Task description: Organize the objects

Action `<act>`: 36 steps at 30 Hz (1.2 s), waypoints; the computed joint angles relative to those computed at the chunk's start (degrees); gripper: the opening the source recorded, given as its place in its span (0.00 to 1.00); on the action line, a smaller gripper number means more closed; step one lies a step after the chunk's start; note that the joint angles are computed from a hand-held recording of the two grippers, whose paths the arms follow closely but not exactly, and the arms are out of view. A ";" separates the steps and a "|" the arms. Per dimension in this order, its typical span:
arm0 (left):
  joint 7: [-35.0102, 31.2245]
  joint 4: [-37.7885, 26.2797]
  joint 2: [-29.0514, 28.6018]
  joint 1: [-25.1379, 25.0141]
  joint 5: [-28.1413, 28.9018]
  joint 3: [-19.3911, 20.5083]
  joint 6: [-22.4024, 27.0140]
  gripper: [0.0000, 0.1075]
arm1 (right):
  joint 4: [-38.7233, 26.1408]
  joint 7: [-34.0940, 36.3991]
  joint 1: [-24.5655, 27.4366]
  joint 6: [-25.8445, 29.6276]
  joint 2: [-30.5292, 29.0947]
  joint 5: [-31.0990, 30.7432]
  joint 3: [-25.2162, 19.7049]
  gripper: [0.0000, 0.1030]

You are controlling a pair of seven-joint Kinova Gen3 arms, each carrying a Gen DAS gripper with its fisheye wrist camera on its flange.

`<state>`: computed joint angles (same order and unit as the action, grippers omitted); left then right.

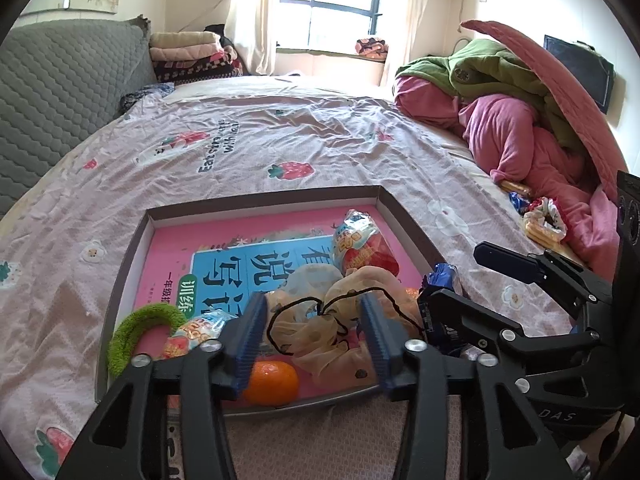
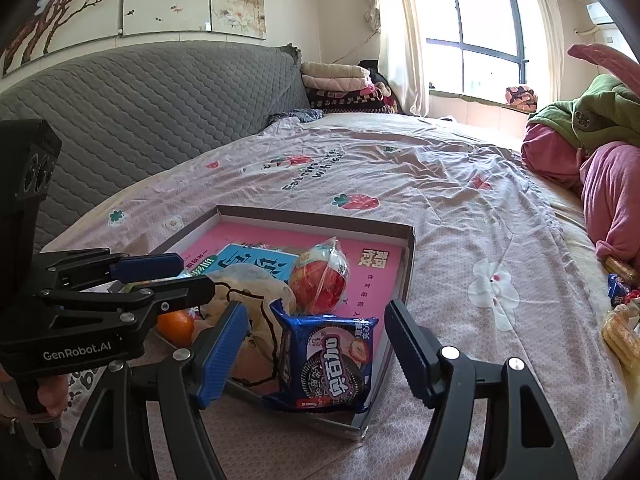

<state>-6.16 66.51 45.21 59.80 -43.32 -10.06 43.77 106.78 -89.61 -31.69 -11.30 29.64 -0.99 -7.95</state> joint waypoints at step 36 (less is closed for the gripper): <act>21.62 15.58 -5.66 5.81 -11.02 2.49 5.01 0.65 | 13.55 12.82 -17.10 -14.93 -5.98 -22.40 6.96 0.69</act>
<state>15.46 82.09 39.55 65.61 -54.33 -7.57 48.78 120.33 -76.80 -48.79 -26.23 23.66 -23.39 -0.98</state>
